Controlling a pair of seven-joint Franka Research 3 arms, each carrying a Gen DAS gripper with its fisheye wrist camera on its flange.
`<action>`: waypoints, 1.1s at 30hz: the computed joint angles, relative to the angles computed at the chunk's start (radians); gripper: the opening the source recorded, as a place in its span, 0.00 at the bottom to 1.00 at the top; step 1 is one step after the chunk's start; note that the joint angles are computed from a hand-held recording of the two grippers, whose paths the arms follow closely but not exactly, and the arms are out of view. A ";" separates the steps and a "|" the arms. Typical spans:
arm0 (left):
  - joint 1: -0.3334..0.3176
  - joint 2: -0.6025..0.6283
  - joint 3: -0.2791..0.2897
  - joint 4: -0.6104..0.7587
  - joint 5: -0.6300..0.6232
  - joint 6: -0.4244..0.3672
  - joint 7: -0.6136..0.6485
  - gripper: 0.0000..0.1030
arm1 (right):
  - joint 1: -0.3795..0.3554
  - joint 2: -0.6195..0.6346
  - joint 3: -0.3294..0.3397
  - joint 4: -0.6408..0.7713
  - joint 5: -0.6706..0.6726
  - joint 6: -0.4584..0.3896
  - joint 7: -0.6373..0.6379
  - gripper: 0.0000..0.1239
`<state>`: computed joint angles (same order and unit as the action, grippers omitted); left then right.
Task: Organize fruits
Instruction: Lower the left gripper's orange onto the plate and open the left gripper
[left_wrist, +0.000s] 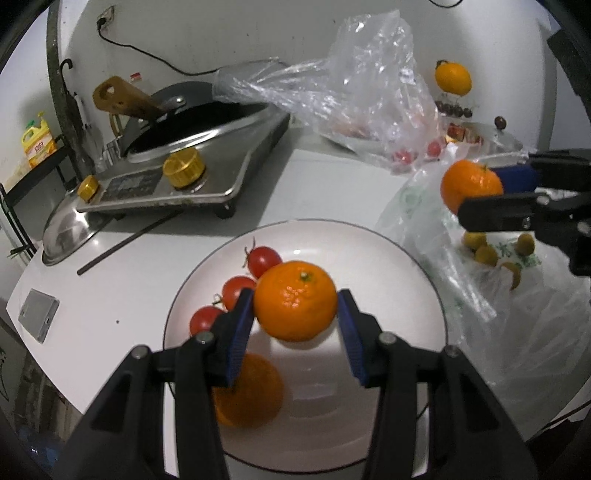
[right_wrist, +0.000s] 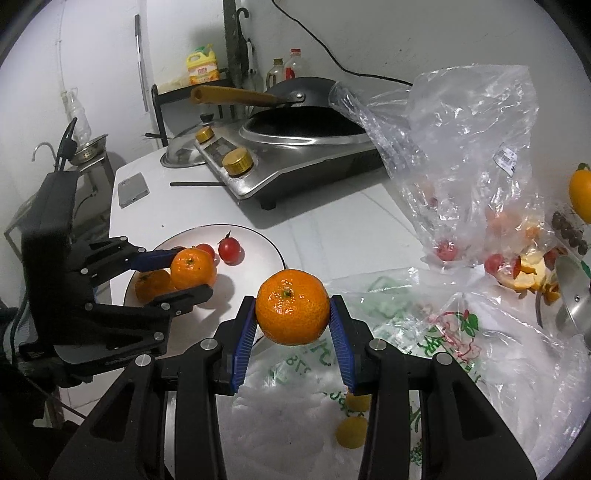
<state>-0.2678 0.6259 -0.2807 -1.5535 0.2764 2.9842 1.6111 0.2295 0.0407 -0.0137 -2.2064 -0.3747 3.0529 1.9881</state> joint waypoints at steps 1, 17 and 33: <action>-0.001 0.004 0.001 0.005 0.000 -0.007 0.001 0.45 | 0.000 0.003 0.001 0.002 0.006 0.000 -0.006 0.34; -0.053 0.022 0.058 0.044 0.059 -0.044 -0.027 0.46 | 0.018 0.013 -0.013 0.016 -0.026 -0.009 0.024 0.34; -0.022 0.014 0.016 0.031 0.027 -0.049 0.003 0.51 | 0.017 0.012 -0.009 0.023 -0.049 -0.022 0.043 0.34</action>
<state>-0.2898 0.6396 -0.2645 -1.5228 0.3039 2.9352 1.6146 0.2467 0.0526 -0.0230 -2.1837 -0.4235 3.0310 2.0315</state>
